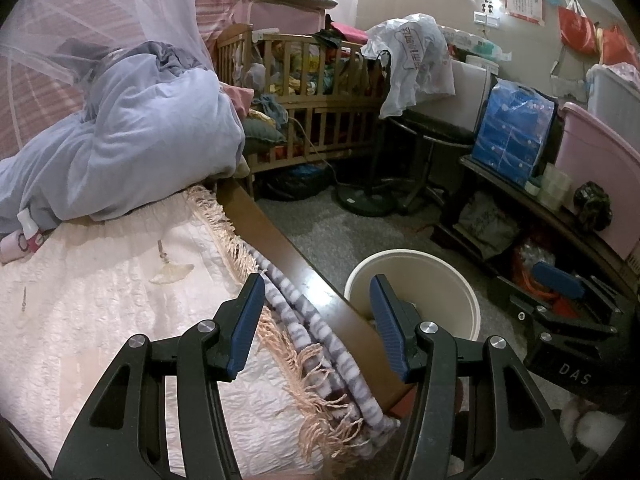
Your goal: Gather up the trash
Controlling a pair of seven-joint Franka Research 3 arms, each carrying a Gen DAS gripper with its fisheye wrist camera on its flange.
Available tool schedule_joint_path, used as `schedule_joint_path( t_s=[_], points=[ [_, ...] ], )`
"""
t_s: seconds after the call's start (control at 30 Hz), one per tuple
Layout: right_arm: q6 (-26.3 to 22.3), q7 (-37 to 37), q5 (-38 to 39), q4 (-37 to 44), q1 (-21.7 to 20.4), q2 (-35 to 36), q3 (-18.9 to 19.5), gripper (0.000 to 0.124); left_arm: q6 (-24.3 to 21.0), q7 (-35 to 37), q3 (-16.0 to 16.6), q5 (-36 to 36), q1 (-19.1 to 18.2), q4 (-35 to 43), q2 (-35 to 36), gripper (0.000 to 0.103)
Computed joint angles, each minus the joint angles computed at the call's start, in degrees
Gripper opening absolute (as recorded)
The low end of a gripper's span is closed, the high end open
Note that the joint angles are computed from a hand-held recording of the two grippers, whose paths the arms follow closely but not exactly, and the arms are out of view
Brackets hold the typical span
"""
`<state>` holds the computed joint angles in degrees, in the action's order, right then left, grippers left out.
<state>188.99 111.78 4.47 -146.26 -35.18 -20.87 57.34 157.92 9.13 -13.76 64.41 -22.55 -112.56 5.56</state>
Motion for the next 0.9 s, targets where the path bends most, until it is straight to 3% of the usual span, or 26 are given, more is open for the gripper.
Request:
schedule_joint_path(
  t_s=[0.9],
  points=[
    [-0.6,0.7,-2.1,0.9,-1.7,1.7,1.5,0.078,-0.3,-0.6,0.0,0.0,-0.4,-0.2,0.4,0.053]
  ],
)
